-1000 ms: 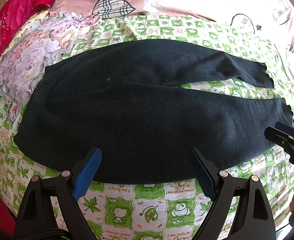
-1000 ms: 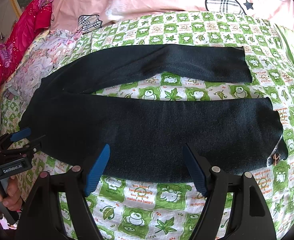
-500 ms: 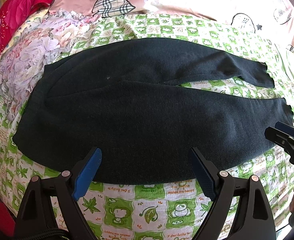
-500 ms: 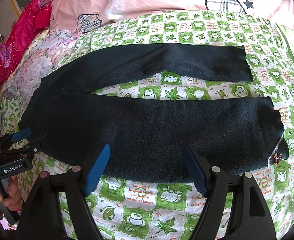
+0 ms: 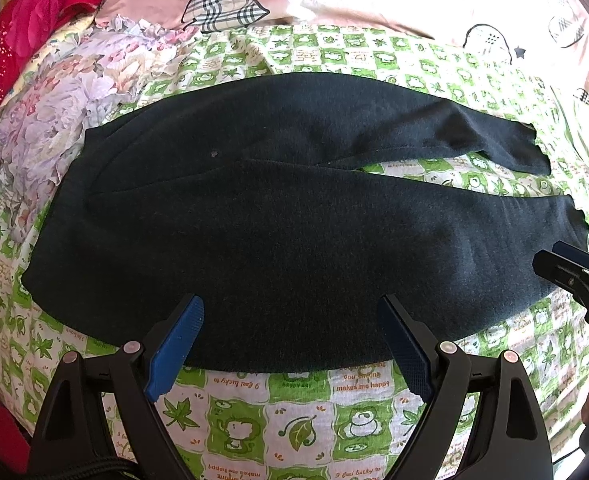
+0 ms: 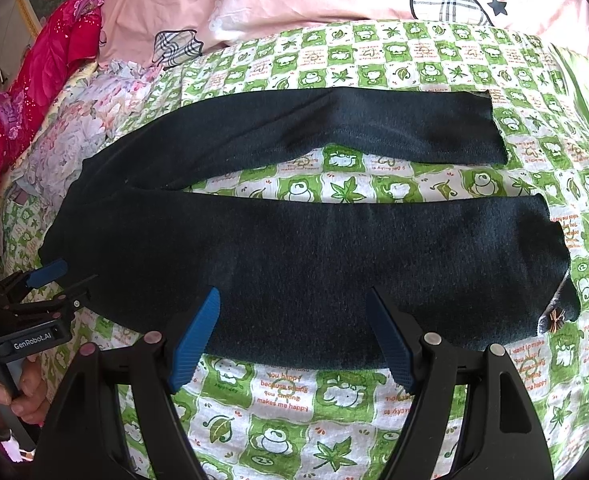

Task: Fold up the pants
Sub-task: 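Position both grippers over the waistband edge of the navy pants, then grasp the waistband with both grippers and lift it off the sheet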

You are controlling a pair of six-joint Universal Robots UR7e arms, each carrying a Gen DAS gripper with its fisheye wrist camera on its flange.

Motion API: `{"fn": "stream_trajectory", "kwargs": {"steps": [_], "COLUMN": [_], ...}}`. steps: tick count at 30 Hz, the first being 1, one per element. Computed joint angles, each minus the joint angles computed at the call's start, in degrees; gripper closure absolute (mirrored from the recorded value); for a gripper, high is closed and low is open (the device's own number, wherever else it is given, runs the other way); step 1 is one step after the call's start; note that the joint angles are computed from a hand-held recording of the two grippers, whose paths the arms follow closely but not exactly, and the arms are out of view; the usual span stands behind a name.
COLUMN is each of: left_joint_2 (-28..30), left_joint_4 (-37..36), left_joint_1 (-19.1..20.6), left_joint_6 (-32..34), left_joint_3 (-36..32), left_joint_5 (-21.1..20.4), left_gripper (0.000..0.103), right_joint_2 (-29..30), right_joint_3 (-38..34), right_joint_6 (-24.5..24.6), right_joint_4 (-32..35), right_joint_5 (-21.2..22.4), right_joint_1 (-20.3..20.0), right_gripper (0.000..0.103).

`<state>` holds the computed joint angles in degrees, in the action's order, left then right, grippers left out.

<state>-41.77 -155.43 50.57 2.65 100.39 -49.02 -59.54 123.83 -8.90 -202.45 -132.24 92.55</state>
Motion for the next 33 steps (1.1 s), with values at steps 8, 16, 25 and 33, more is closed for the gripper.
{"fn": "stream_trajectory", "kwargs": {"steps": [8,16,25,33], "left_joint_2": [0.0,2.0,6.6,12.1], "left_joint_4": [3.0,5.9,10.1,15.2], "left_joint_1": [1.0,0.7,1.6,2.0], "left_joint_6": [-1.4,1.2,5.6,9.5], "left_joint_3": [-2.2,-5.9,-15.0,-25.2], "left_joint_5": [-5.6,-2.5,-3.3,-3.8], "left_gripper": [0.014,0.014,0.014,0.014], "right_joint_2": [-0.4,-1.5,-4.6,-6.7], "right_joint_3": [-0.1,-0.9,-3.1,-6.5], "right_joint_6": [-0.2,0.4,0.4,-1.7], "right_joint_4": [-0.5,1.3,4.6,6.7], "right_joint_5": [0.8,-0.5,0.7,0.8], "right_joint_1": [-0.1,-0.2,-1.8,-3.6], "right_gripper": [0.027,0.027,0.027,0.027]}}
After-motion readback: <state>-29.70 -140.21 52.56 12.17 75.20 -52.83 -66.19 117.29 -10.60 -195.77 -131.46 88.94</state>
